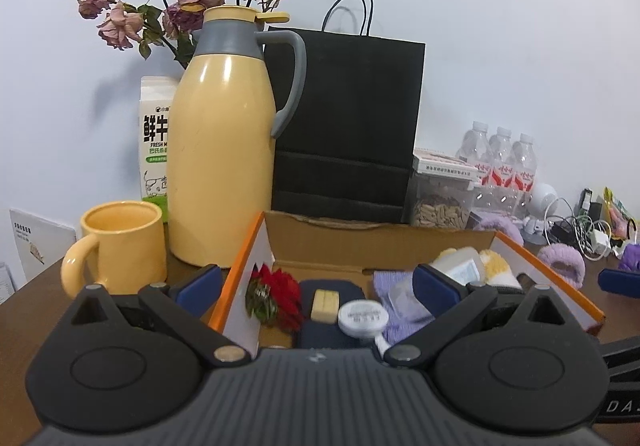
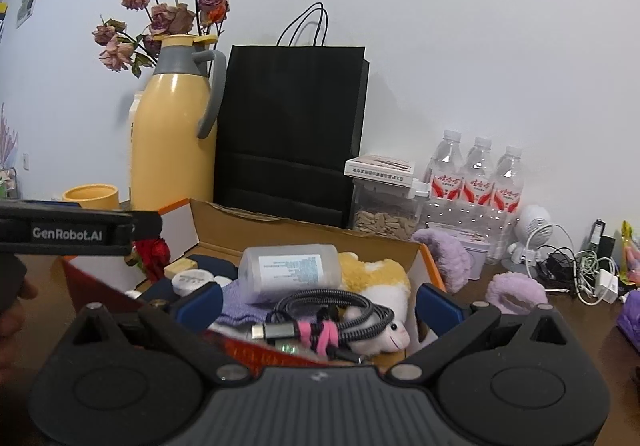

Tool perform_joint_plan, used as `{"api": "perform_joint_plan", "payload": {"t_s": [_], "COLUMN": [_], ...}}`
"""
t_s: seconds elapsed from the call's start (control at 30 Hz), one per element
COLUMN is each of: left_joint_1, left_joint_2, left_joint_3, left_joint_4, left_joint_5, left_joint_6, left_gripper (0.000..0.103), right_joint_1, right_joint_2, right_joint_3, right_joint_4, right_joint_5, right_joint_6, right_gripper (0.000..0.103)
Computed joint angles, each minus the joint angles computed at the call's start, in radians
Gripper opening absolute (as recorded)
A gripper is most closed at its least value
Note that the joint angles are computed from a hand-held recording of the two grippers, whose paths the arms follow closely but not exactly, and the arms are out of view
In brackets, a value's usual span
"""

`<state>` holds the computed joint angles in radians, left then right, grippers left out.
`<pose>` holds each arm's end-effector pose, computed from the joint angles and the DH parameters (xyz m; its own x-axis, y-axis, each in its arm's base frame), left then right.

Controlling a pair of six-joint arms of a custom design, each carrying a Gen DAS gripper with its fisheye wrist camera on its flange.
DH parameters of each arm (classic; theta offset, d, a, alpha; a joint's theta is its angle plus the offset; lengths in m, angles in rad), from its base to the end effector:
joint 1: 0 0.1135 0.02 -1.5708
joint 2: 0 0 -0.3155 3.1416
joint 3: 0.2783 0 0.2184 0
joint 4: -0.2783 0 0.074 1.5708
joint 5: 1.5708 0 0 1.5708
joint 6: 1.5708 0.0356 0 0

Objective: Organize objects
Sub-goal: 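Lower the white container into the box and open the right gripper, then move the left gripper to the large white bottle cap and grasp it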

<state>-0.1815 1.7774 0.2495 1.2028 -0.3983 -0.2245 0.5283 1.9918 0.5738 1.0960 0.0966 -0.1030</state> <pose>0.2532 -0.0324 0.1809 -0.2628 -0.1604 -0.9514 -0.2602 0.9613 -0.0902 0.2988 0.1704 0.1684 -0.2284 -0.2518 -0.9404 -0.4485 0.8846 -0.1279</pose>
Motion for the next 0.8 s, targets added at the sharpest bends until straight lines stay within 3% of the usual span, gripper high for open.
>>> {"api": "perform_joint_plan", "payload": {"t_s": [0.47,0.63,0.8], "left_joint_1": [-0.149,-0.205,-0.231], "left_joint_2": [-0.080,-0.121,-0.147], "left_joint_3": [-0.162,-0.196,-0.195], "left_joint_4": [0.002,-0.057,-0.177], "left_joint_5": [-0.154,-0.197,-0.161], "left_joint_6": [-0.085,-0.144,-0.193], "left_gripper": [0.103,0.103,0.103], "right_joint_1": [0.013,-0.008,-0.048], "right_joint_2": [-0.043,-0.051,-0.060], "right_joint_3": [-0.242,-0.333,-0.408], "right_joint_4": [0.158,0.228,0.272], "right_joint_5": [0.041,0.024,-0.009], "right_joint_6": [0.031,0.057,0.079], "right_gripper": [0.103,0.103,0.103]}}
